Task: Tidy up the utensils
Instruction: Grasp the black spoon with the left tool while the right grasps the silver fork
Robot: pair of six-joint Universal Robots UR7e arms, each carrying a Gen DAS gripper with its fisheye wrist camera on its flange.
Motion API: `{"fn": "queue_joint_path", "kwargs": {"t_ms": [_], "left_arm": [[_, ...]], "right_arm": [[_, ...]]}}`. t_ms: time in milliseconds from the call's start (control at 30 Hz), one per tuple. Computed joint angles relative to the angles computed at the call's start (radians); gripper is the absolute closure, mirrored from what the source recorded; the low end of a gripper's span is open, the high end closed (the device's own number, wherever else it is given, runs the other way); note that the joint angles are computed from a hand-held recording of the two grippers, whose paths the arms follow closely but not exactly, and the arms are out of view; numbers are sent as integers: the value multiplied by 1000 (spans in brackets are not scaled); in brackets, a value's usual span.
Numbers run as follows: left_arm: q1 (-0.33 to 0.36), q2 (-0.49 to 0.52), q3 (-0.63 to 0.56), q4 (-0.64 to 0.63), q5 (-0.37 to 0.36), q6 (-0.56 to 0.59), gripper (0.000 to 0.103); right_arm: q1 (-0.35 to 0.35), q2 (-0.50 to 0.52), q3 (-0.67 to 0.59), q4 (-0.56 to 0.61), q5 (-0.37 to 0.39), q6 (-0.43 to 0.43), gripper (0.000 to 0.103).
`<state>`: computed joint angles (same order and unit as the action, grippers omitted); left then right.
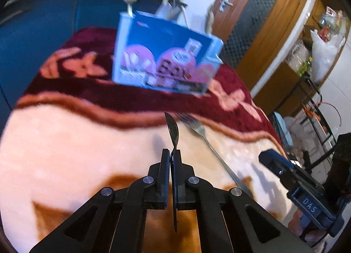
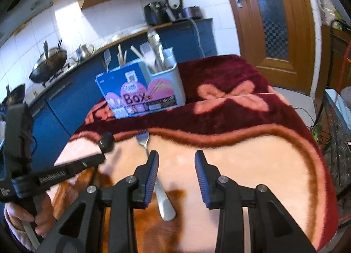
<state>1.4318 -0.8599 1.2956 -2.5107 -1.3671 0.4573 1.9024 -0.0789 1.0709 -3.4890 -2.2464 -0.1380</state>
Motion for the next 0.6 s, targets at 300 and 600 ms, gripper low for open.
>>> {"fn": "queue_joint_path", "kwargs": {"t_ms": [300,600], "left_arm": [[3,-3,34,-274,102,128,101],[21,14,-4,-245,107,110,101]], "right_arm": [[3,35,-150,311,-14,5,66],[2,105,-342,568,-46,17,66]]}}
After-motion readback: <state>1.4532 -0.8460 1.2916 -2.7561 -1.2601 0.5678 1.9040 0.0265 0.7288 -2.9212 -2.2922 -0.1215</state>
